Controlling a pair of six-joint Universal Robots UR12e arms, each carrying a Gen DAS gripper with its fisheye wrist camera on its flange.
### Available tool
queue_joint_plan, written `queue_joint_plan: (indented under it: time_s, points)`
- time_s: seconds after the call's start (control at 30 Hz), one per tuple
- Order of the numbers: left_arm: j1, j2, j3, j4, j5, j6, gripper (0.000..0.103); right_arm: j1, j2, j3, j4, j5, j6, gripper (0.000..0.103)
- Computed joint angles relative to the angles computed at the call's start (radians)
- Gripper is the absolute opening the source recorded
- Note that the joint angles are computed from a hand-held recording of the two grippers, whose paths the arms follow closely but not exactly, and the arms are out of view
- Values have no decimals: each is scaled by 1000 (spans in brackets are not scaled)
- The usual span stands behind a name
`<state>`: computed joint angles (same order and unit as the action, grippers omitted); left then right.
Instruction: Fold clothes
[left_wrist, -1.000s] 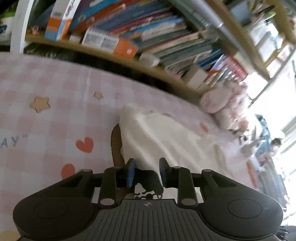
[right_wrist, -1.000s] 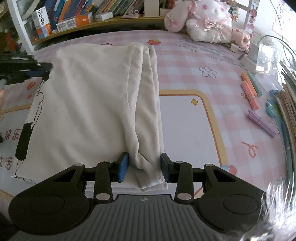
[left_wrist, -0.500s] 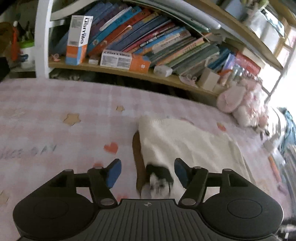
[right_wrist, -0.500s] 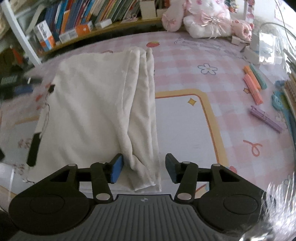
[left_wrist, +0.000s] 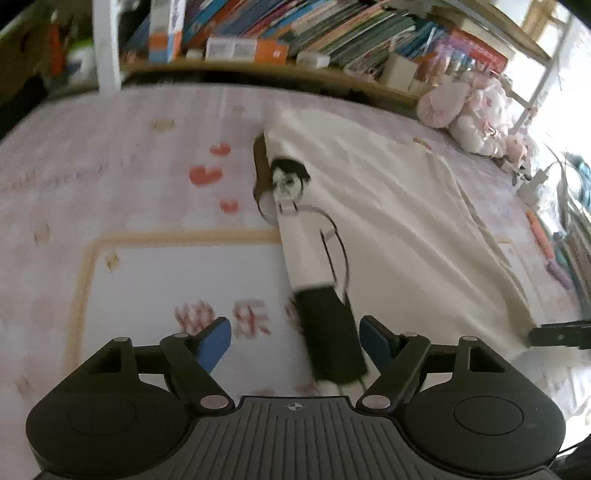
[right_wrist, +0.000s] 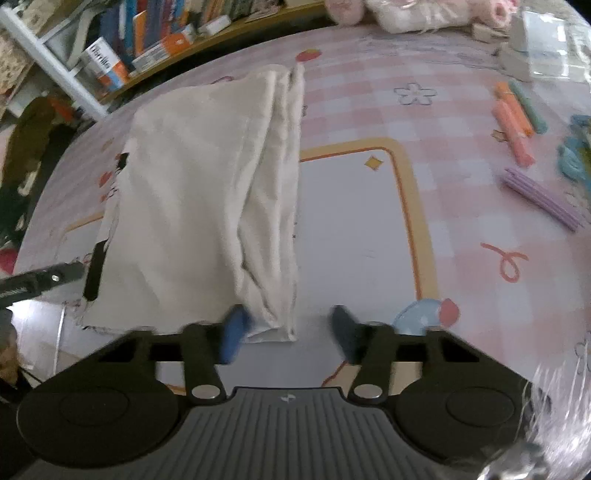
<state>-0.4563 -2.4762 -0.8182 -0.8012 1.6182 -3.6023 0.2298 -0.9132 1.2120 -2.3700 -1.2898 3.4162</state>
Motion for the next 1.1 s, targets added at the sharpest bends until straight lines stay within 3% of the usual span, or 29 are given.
queue_joint_plan:
  time_s: [0.07,0.17,0.23,0.27,0.33,0.37,0.43,0.57,0.63,0.7,0.87,0.97,1.03,1.1]
  points:
    - [-5,-3,5,-12,-1,-8,75,-5,3,-4,9,29,-17,26]
    - [-12,-10,16,-27,-1,-7,66,-8,9,-9,15,56,-46,17]
    - [-15,-19,37,-48,-9,12,28,-8,10,-11,5,64,-78,14]
    - [-17,-25,53,-70,-15,27,26,-9,9,-8,-7,72,-92,14]
    - [-31,-39,92,-113,37,105,10,-21,2,15,-70,132,-62,13]
    - [-39,-47,112,-133,68,148,8,-28,0,24,-85,150,-30,13]
    - [-41,-47,114,-135,76,147,5,-42,-4,39,-113,183,37,13]
    - [-41,-43,107,-129,77,131,5,-42,1,25,-61,172,32,16]
    - [-40,-44,104,-130,73,140,8,-41,-2,24,-62,163,24,22]
    - [-39,-40,98,-125,73,148,11,-42,-3,24,-60,161,28,37]
    - [-48,-17,53,-54,143,173,17,-40,4,6,-2,146,33,40]
    - [-58,-5,21,34,190,216,45,-35,13,-15,34,135,8,41]
    - [-67,-3,5,104,225,262,83,-30,18,-28,50,127,-14,40]
    - [-78,-7,1,156,263,311,89,-27,22,-38,61,118,-36,36]
